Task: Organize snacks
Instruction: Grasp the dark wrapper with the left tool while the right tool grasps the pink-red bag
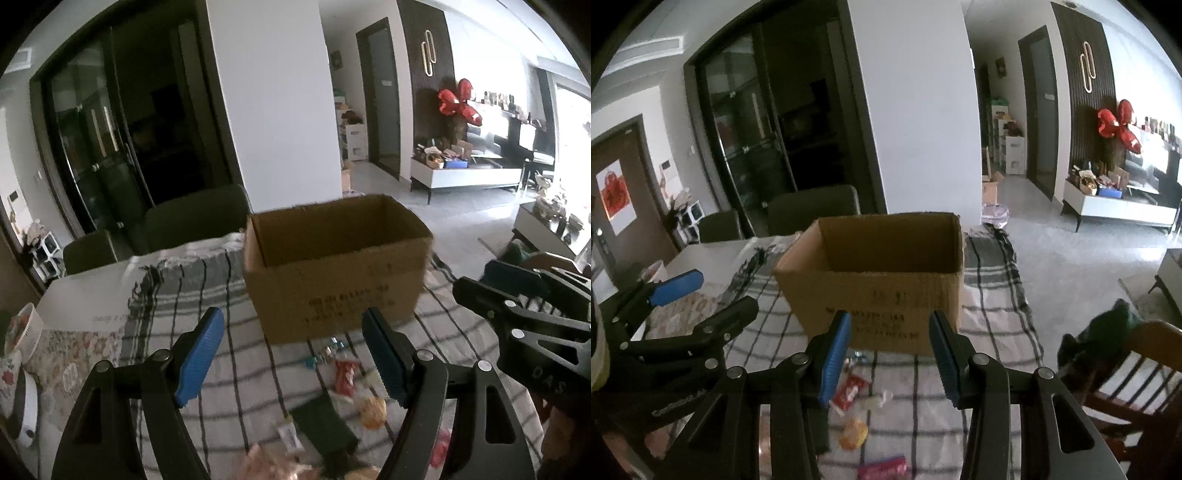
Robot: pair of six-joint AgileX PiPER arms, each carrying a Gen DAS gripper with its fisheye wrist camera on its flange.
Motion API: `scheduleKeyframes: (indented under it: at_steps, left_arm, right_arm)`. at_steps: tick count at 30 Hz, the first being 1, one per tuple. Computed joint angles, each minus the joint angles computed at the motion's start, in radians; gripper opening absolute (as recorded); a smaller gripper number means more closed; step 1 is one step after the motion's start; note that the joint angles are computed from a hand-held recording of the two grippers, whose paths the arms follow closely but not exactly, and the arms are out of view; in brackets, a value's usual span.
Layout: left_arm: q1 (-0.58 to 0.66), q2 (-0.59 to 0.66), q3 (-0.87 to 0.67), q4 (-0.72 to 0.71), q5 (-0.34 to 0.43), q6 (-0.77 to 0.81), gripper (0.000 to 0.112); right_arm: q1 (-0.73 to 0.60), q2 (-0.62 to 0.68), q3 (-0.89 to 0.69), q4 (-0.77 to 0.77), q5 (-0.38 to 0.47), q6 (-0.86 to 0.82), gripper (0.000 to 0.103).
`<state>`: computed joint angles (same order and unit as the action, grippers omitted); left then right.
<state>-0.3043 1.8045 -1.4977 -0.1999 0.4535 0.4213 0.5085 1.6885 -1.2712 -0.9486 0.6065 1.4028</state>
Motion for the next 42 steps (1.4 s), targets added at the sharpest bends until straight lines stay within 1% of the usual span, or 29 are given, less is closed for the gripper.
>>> scheduleKeyframes:
  at_steps: [3, 6, 9, 14, 20, 23, 27, 31, 32, 33, 35, 40, 42]
  left_arm:
    - [0.004, -0.052, 0.094, -0.029, -0.01, 0.029, 0.077]
    - [0.01, -0.08, 0.156, -0.053, 0.002, 0.048, 0.077]
    - [0.011, -0.101, 0.214, -0.06, 0.011, 0.048, 0.077]
    - [0.007, -0.112, 0.284, -0.033, 0.029, 0.011, 0.077]
    - [0.024, -0.097, 0.356, -0.08, 0.052, 0.046, 0.076]
    - [0.03, -0.084, 0.372, -0.095, 0.074, 0.056, 0.076]
    - [0.024, -0.057, 0.387, -0.07, 0.073, 0.035, 0.076]
    - [0.032, -0.003, 0.349, -0.109, 0.12, 0.044, 0.074]
    - [0.026, 0.011, 0.342, -0.091, 0.119, 0.016, 0.073]
    - [0.024, 0.022, 0.337, -0.084, 0.117, 0.004, 0.069]
    - [0.022, 0.045, 0.324, -0.068, 0.115, -0.026, 0.067]
    - [0.016, 0.084, 0.296, -0.066, 0.11, -0.066, 0.067]
    - [0.014, 0.104, 0.277, -0.059, 0.115, -0.087, 0.067]
  right_arm:
    - [0.041, -0.035, 0.055, -0.031, 0.021, 0.04, 0.045]
    - [0.081, -0.053, 0.099, -0.046, 0.037, 0.078, 0.045]
    - [0.11, -0.067, 0.153, -0.051, 0.036, 0.114, 0.045]
    - [0.134, -0.066, 0.222, -0.018, 0.013, 0.13, 0.045]
    - [0.129, -0.058, 0.288, 0.047, -0.047, 0.102, 0.045]
    - [0.128, -0.04, 0.302, 0.072, -0.073, 0.082, 0.045]
    - [0.116, -0.01, 0.321, 0.118, -0.123, 0.043, 0.045]
    - [0.091, 0.028, 0.331, 0.191, -0.184, -0.022, 0.045]
    - [0.079, 0.038, 0.335, 0.222, -0.209, -0.051, 0.045]
    - [0.07, 0.043, 0.337, 0.244, -0.225, -0.074, 0.045]
    - [0.06, 0.059, 0.336, 0.274, -0.244, -0.106, 0.045]
    - [0.035, 0.097, 0.329, 0.338, -0.294, -0.18, 0.045]
    - [0.03, 0.11, 0.319, 0.331, -0.292, -0.188, 0.045]
